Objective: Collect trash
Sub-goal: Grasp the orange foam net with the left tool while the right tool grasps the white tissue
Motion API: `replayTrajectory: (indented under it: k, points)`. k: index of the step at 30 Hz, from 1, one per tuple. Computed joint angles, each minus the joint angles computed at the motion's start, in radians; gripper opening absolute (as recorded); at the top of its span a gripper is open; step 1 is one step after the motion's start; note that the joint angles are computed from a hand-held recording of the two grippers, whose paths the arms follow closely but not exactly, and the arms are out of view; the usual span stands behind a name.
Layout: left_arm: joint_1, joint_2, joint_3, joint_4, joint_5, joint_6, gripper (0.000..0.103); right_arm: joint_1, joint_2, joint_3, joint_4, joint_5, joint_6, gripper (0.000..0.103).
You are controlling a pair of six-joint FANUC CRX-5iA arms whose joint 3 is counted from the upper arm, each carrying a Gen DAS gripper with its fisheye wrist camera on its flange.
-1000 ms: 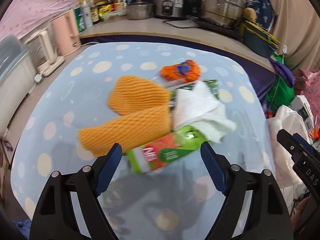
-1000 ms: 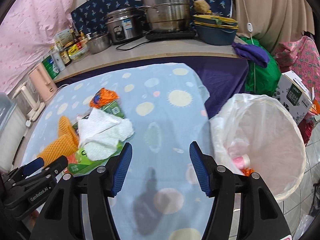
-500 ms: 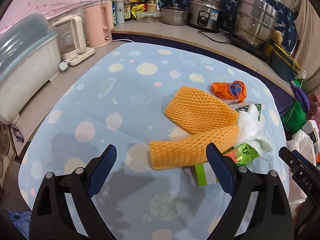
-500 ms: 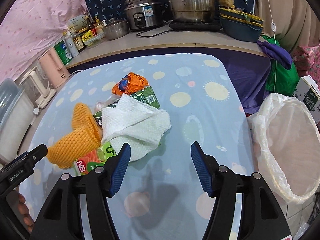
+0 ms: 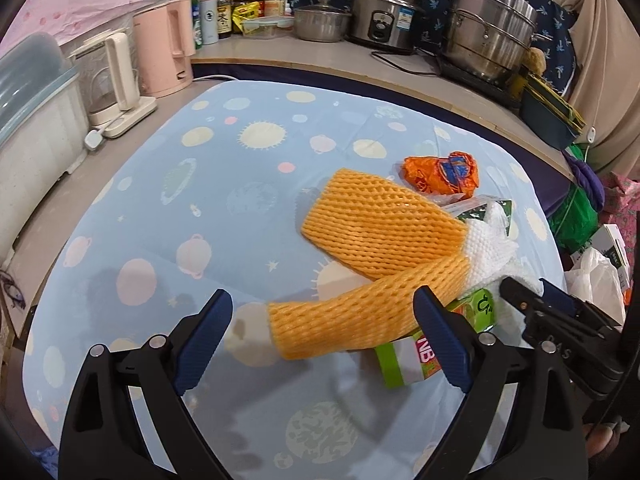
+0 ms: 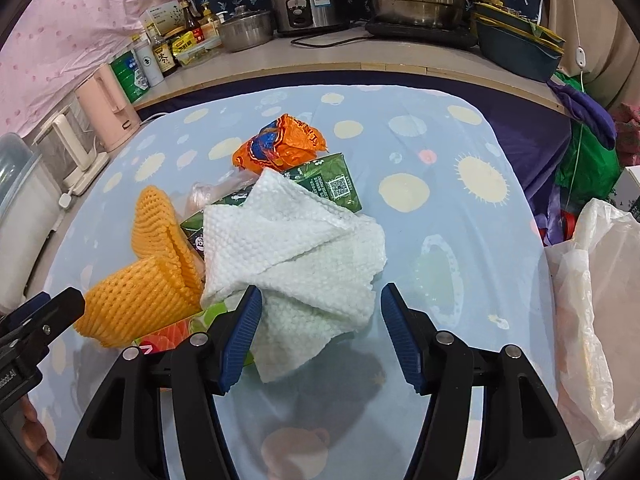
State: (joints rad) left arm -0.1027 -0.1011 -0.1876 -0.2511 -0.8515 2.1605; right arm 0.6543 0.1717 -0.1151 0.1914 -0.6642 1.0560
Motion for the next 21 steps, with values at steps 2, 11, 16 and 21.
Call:
replayTrajectory:
  k: [2, 11, 16, 21]
  points:
    - [0.007, 0.013, -0.001, 0.023, 0.014, -0.030, 0.088, -0.002, 0.004, 0.004, -0.015, 0.002, 0.013, 0.049]
    - [0.040, 0.038, -0.049, 0.166, 0.082, -0.167, 0.078, 0.001, -0.006, 0.006, -0.031, -0.007, 0.048, 0.011]
    - [0.047, 0.034, -0.073, 0.224, 0.085, -0.211, 0.058, -0.005, -0.031, -0.006, -0.049, 0.004, 0.057, 0.006]
    - [0.031, 0.010, -0.092, 0.257, 0.090, -0.245, 0.031, -0.006, -0.074, -0.030, -0.049, 0.021, 0.053, 0.005]
